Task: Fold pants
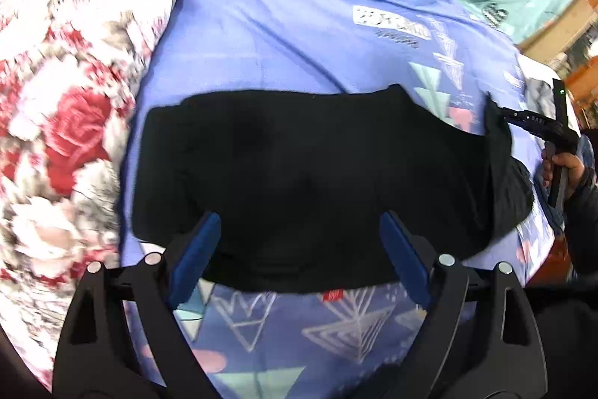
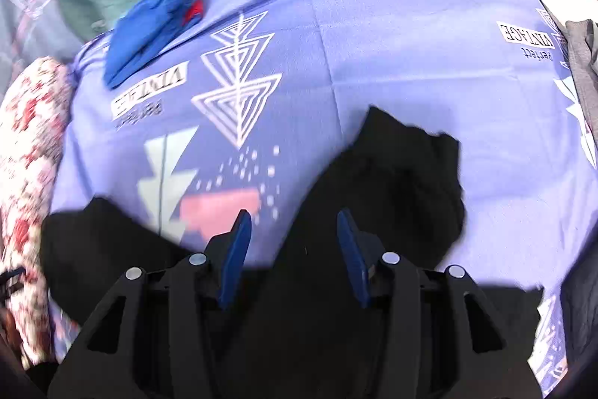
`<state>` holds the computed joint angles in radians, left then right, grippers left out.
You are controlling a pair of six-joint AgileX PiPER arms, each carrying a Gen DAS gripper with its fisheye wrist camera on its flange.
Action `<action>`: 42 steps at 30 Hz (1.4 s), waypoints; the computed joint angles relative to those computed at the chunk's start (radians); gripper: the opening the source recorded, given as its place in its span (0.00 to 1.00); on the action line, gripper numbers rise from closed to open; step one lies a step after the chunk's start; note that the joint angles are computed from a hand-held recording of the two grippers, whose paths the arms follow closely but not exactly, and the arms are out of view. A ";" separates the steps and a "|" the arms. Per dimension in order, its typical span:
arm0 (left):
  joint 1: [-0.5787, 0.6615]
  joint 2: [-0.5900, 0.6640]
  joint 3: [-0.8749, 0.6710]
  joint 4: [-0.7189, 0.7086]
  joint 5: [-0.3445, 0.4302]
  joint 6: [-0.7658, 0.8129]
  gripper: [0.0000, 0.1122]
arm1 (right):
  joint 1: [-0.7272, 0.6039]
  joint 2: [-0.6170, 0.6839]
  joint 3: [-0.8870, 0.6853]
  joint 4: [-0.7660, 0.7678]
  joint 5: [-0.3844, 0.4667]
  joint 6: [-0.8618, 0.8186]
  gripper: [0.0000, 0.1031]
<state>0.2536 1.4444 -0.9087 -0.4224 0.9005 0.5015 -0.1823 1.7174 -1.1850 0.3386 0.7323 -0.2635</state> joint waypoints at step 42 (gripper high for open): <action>-0.141 0.301 -0.027 0.203 -0.087 -0.241 0.79 | -0.963 -0.487 0.492 0.235 0.191 -0.526 0.03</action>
<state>0.1126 1.7450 -0.9353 -0.2197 0.8136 0.2607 -1.1451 1.2302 -0.6930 0.5732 0.9235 -0.7892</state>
